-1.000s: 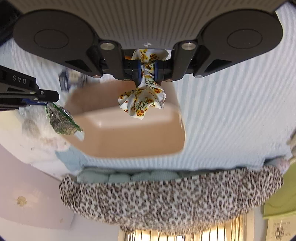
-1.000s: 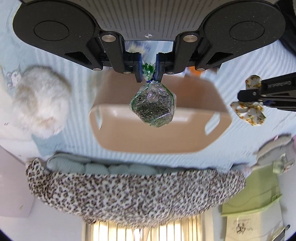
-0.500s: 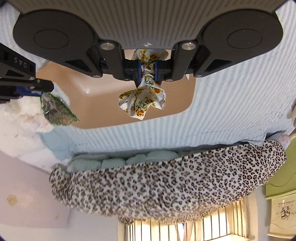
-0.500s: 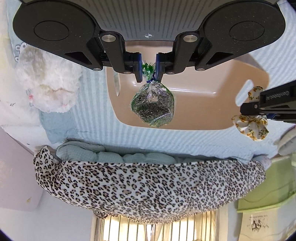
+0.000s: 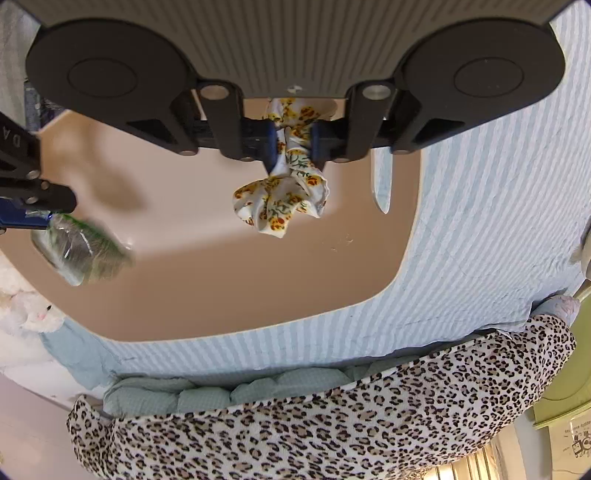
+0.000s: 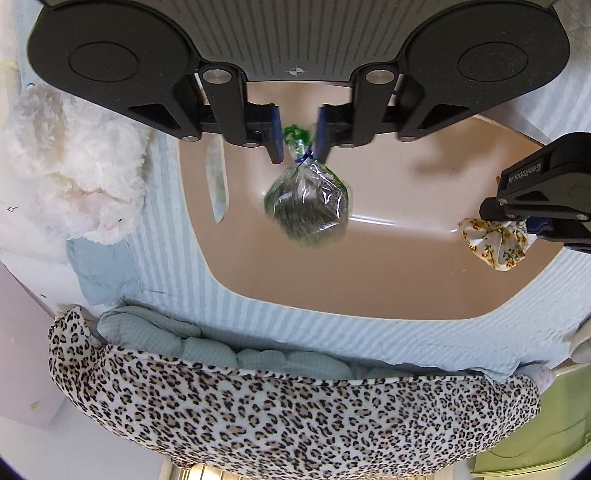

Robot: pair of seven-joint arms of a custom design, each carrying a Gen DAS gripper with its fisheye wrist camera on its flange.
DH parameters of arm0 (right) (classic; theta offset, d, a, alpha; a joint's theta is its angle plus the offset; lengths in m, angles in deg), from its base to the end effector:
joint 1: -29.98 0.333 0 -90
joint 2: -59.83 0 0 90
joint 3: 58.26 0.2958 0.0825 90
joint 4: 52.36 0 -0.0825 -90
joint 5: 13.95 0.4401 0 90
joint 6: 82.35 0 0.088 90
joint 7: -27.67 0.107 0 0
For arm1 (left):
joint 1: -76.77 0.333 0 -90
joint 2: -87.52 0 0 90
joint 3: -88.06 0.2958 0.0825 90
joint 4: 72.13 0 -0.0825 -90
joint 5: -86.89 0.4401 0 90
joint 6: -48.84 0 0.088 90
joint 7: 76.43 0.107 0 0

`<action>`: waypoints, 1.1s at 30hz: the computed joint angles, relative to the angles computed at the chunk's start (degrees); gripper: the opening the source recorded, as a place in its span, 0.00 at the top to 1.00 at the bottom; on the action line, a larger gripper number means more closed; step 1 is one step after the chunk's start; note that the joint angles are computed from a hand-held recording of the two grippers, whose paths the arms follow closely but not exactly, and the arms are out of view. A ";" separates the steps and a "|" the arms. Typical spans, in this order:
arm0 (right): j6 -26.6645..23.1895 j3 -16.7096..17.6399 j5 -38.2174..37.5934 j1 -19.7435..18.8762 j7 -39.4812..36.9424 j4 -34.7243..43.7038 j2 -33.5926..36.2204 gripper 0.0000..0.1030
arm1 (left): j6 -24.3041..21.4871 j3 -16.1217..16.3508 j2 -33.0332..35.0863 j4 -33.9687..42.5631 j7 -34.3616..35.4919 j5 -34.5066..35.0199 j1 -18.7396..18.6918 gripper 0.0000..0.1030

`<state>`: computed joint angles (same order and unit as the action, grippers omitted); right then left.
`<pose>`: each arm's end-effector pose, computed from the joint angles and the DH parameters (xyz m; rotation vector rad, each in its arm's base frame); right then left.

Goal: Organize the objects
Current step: 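Carry both items over the beige basket and open both tools to drop them, then grasp the black box with the left tool while the right tool grasps the dark blue box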

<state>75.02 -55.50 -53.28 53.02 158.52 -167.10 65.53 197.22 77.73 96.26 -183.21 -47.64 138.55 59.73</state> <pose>0.5859 0.3108 0.4270 -2.0284 1.5137 -0.7495 0.5934 -0.3199 0.4095 -1.6757 1.7912 -0.5910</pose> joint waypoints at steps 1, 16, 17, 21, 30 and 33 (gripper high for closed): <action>0.26 0.03 0.61 -0.10 -0.18 -0.31 -0.47 0.62 | -0.26 -0.08 -0.28 -0.11 -0.29 -0.08 -0.12 0.68; 1.85 5.79 4.16 -7.21 2.12 -14.77 -17.96 0.00 | 2.13 -4.33 -15.13 -12.77 -6.82 0.04 2.06 0.10; 1.46 6.22 5.35 -7.59 1.39 -15.73 -18.85 0.00 | 2.12 -4.61 -15.87 -13.62 -6.52 -0.77 2.22 0.10; -0.90 8.07 9.37 -8.93 -2.30 -17.98 -20.60 0.00 | 2.04 -5.87 -18.40 -17.16 -6.54 -2.46 2.69 0.09; -5.15 9.79 11.76 -9.54 -4.93 -19.91 -19.38 0.00 | 2.83 -7.08 -19.40 -22.26 -5.68 -7.50 2.63 0.09; -5.99 9.75 11.37 -9.22 -4.89 -20.17 -18.41 0.00 | 2.90 -6.82 -17.89 -22.42 -4.35 -9.62 2.35 0.09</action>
